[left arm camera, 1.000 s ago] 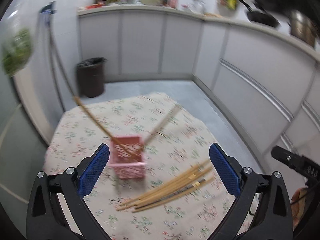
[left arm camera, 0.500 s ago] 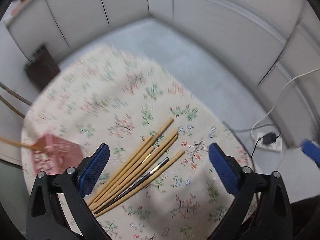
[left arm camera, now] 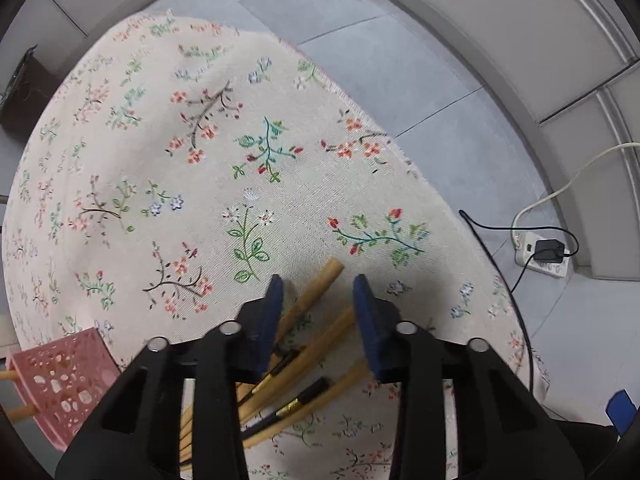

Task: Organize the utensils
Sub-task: 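Move both tools back to the pile and grasp a chopstick with the left tool, then grasp a chopstick with the right tool while the left tool holds its chopstick upright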

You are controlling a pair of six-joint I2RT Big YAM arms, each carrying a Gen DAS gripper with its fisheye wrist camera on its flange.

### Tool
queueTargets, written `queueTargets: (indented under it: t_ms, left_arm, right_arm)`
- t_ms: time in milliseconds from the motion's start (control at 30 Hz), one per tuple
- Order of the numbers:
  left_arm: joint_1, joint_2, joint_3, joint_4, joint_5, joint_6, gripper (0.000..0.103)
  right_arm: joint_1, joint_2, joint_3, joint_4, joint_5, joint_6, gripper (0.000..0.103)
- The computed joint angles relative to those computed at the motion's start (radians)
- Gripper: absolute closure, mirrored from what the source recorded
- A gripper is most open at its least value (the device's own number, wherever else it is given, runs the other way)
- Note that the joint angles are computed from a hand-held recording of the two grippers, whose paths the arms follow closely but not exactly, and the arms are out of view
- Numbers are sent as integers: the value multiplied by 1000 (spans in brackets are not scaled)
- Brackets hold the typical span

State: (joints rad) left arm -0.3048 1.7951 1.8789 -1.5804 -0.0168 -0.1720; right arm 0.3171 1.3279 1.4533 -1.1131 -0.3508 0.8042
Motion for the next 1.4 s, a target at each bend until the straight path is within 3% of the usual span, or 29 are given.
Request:
queueTargets:
  t_ms: [133,333,533,767,1000,1067,1133,1233,1333,1400]
  left_arm:
    - [6,-15,-37,40,-6,-13,82]
    - [21,-141,-171,126,-25,-40,89]
    - [43,-411,-353,197,18,-100,96]
    - [26,-650,-448,217,-58,-166,96]
    - [12,-790,-468,221,-118,-213,96]
    - [20,-820,-474,223,-130,-210,96]
    - [26,-838,-472,224,-129,-210,96]
    - [36,-863,-455,225,-127,-205,96]
    - [59,-882,-450,230,-113,-190,96]
    - [73,-894,-443,225,-109,-181,96]
  right_arm:
    - [11,29,9,-20,18,-22,7]
    - [13,88,24,-49,-58,-23,10]
    - [56,145,52,-80,-37,-46,30]
    - [127,264,117,-150,5,-109,58]
    - [154,299,132,-143,23,-80,67]
    - [165,278,128,-110,41,-81,67]
    - [196,269,158,-108,68,-165,65]
    - [268,284,211,-182,17,-417,64]
    - [343,285,223,-230,91,-630,64]
    - [378,286,216,-253,125,-718,63]
